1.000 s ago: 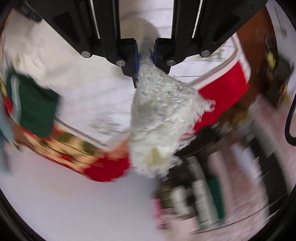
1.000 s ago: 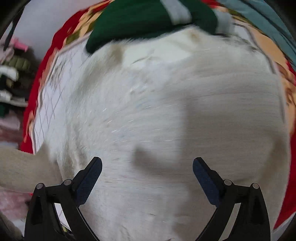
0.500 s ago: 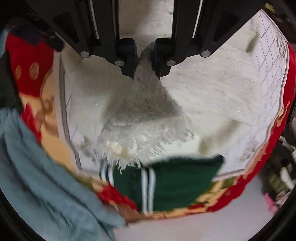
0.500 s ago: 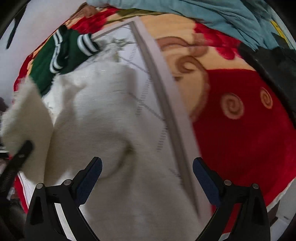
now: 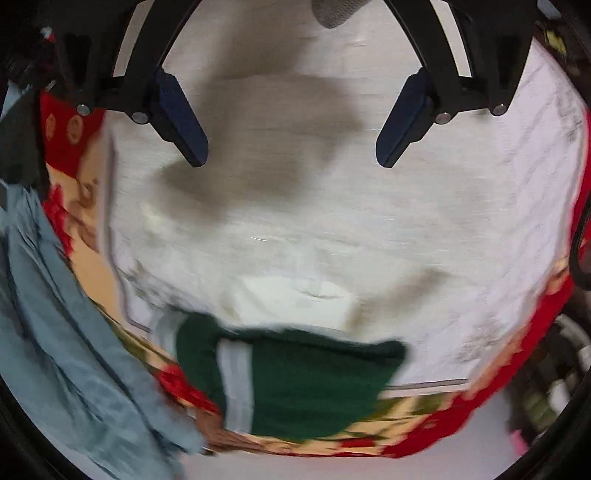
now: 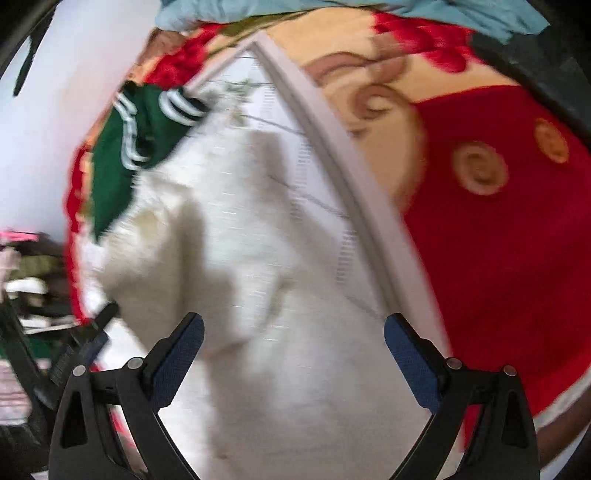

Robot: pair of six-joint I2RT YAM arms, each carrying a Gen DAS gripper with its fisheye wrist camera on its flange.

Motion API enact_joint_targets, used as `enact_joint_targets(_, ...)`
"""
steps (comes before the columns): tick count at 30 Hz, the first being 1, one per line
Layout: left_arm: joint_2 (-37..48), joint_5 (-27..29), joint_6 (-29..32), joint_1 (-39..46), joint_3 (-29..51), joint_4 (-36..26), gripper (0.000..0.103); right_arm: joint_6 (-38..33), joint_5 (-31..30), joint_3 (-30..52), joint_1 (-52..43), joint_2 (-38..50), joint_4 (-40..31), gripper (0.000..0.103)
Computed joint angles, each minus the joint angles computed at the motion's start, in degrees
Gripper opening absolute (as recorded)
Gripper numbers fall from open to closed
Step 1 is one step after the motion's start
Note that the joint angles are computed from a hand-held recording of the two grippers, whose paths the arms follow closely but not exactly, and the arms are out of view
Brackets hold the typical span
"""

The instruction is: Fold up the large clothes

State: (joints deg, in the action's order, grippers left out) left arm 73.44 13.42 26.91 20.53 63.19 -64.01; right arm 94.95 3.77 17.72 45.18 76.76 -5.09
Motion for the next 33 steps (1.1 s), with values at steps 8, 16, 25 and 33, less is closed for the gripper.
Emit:
enact_joint_targets(8,11.25,-5.86,8.58,14.76,7.61,8.63,0.093,-18.86,-11.78,14.82,-14.68,24.17,13.94,0.099)
enact_joint_targets(16,21.16,-15.24,7.46,14.39,3.85,23.72,0.093,-31.20,-13.74,35.26,-13.56,43.03,1.10,0.015)
enact_joint_targets(25,19.06,-16.02,5.54,9.49,7.55,18.83,0.093,-32.22,-15.58,42.05,-17.16,45.64,-12.31,0.030)
enact_joint_targets(33,26.85,-19.39,0.80,-2.71,14.21,22.55,0.093,-37.19,-9.59,62.20,-17.56,47.44,-23.28,0.066)
